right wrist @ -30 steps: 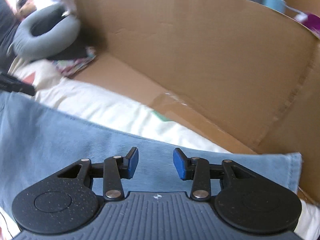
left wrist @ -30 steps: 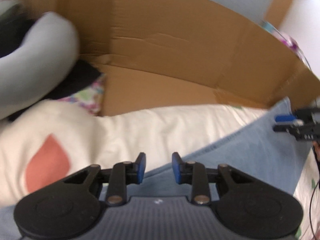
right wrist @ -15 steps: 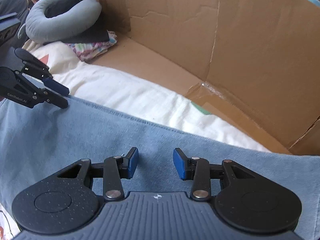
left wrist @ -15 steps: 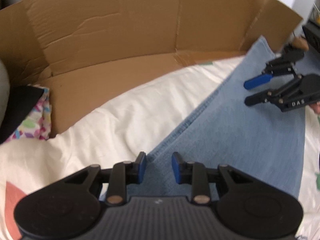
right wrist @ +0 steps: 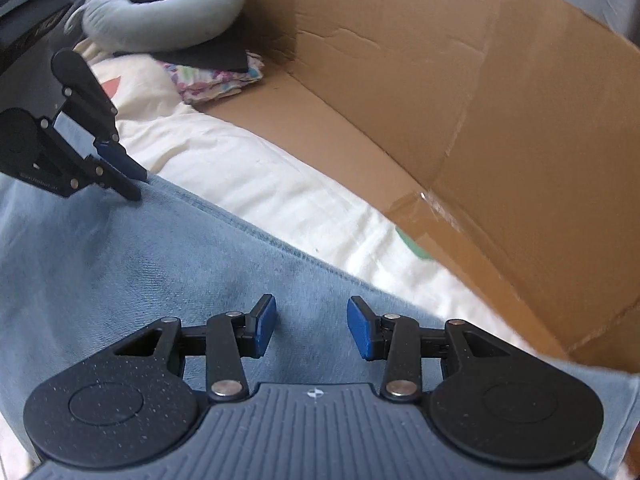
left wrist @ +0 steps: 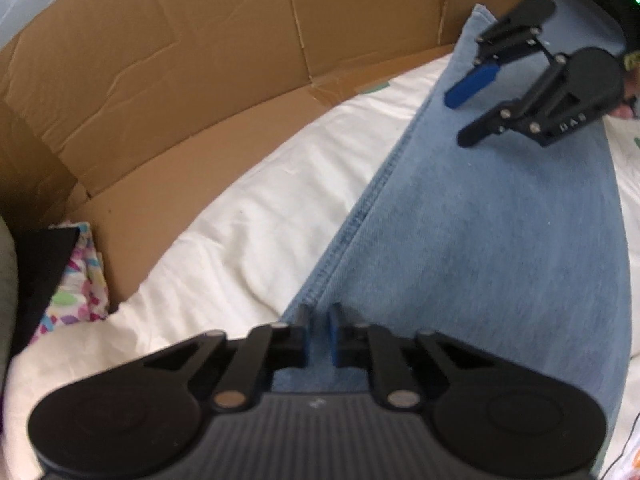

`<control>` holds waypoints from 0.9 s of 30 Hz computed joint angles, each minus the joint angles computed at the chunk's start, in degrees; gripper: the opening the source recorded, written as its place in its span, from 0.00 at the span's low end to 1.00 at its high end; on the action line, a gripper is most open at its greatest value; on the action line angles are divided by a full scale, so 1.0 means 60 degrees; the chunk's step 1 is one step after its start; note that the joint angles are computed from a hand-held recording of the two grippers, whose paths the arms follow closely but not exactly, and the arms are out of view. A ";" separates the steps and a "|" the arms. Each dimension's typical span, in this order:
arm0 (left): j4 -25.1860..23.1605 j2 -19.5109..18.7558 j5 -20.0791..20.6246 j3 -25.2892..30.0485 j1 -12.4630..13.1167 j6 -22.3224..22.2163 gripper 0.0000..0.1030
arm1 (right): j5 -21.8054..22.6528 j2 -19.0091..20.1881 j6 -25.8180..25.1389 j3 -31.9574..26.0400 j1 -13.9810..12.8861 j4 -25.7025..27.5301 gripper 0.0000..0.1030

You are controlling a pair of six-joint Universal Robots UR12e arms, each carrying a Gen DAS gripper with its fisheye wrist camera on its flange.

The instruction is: Fold clothes

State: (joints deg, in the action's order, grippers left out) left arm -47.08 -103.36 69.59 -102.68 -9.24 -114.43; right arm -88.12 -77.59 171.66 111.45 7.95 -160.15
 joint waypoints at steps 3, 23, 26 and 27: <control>0.0215 0.0087 -0.0349 -0.0092 0.0112 0.0005 0.01 | 0.0137 0.0078 -0.0588 -0.0176 -0.0024 0.0114 0.45; 0.0601 0.0090 -0.0627 -0.0263 0.0208 -0.0152 0.02 | 0.0703 0.0752 -0.4011 -0.1892 -0.0143 0.3755 0.35; 0.0647 0.0045 -0.0494 -0.0240 0.0163 -0.0098 0.08 | 0.0655 0.0780 -0.4356 -0.2065 -0.0166 0.4214 0.28; 0.0656 0.0026 -0.0441 -0.0226 0.0143 -0.0089 0.09 | 0.0672 0.0795 -0.4416 -0.2103 -0.0177 0.4322 0.21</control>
